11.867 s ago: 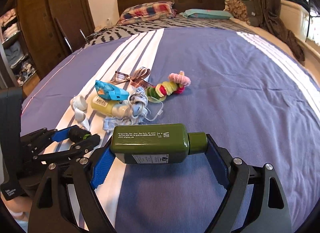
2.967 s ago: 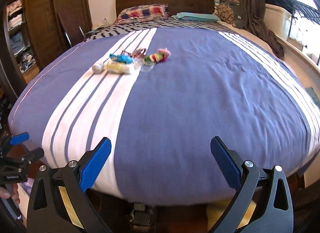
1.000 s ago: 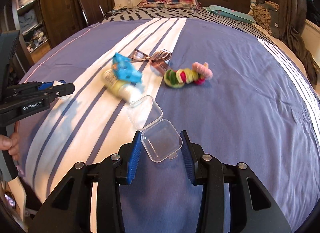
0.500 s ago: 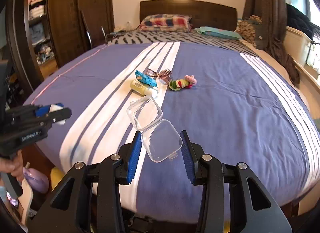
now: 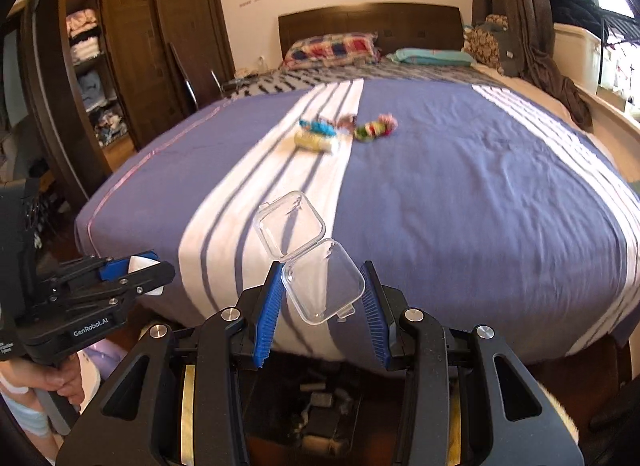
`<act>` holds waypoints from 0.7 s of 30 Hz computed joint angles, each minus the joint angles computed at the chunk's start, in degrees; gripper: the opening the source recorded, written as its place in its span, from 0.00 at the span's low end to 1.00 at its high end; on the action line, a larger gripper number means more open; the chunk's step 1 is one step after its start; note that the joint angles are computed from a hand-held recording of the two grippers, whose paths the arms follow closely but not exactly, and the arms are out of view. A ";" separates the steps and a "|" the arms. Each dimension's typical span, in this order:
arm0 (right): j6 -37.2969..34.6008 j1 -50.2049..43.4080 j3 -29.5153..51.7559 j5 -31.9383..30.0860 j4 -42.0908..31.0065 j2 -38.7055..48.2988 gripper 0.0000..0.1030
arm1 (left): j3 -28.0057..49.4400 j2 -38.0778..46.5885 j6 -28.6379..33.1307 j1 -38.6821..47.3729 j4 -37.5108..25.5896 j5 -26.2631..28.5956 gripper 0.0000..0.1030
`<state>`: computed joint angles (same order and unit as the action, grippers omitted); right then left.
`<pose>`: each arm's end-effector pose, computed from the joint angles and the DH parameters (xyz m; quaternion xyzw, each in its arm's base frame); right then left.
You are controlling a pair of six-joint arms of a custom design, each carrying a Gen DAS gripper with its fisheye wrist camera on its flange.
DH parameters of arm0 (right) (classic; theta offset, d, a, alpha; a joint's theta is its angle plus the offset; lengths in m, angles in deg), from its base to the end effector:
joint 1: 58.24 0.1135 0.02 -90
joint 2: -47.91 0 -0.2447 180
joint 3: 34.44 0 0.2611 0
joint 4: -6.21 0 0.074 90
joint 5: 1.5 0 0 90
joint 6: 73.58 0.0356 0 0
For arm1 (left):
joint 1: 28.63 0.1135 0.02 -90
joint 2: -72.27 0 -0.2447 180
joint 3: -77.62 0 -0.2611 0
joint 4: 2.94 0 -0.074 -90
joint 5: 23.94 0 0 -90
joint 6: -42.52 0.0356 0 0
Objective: Collect trash
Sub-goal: 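Lower both tools over the bin and open them to drop items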
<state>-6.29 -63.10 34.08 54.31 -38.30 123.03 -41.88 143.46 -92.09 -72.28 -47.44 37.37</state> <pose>0.2822 -0.0039 0.2395 -0.2365 0.8752 0.1934 0.3751 0.1983 -0.1655 0.2103 -0.0819 0.9238 -0.0321 0.3726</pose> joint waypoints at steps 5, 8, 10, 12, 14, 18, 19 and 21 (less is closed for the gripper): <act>-3.14 -1.57 -3.68 -0.48 -1.87 1.32 0.39 | -4.00 2.67 -4.11 -2.99 2.61 2.30 0.30; -4.69 -1.29 -5.85 1.00 -1.74 2.30 0.39 | -6.02 5.44 -5.28 -3.57 6.09 4.97 0.30; -5.29 -0.77 -6.93 1.99 -1.62 3.62 0.39 | -6.70 9.21 -5.65 -3.53 9.22 7.31 0.30; -5.53 -0.13 -7.86 3.44 -0.99 5.17 0.39 | -6.79 12.66 -5.86 -3.59 11.53 9.17 0.30; -5.40 0.43 -8.47 4.46 -0.45 7.58 0.39 | -6.77 15.62 -5.63 -3.35 13.71 10.92 0.30; -4.39 2.33 -9.42 7.47 1.35 13.07 0.39 | -7.06 21.55 -5.49 -2.02 18.28 15.06 0.30; -4.05 2.92 -9.25 8.01 1.67 15.49 0.39 | -7.07 23.07 -5.45 -1.65 19.46 16.28 0.30; -3.63 3.75 -8.86 9.16 2.15 18.54 0.39 | -6.94 25.94 -4.96 -0.76 21.65 18.72 0.30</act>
<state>-9.92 -59.35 25.22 63.47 -36.15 141.57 -48.82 169.40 -97.05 -73.04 -25.78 56.09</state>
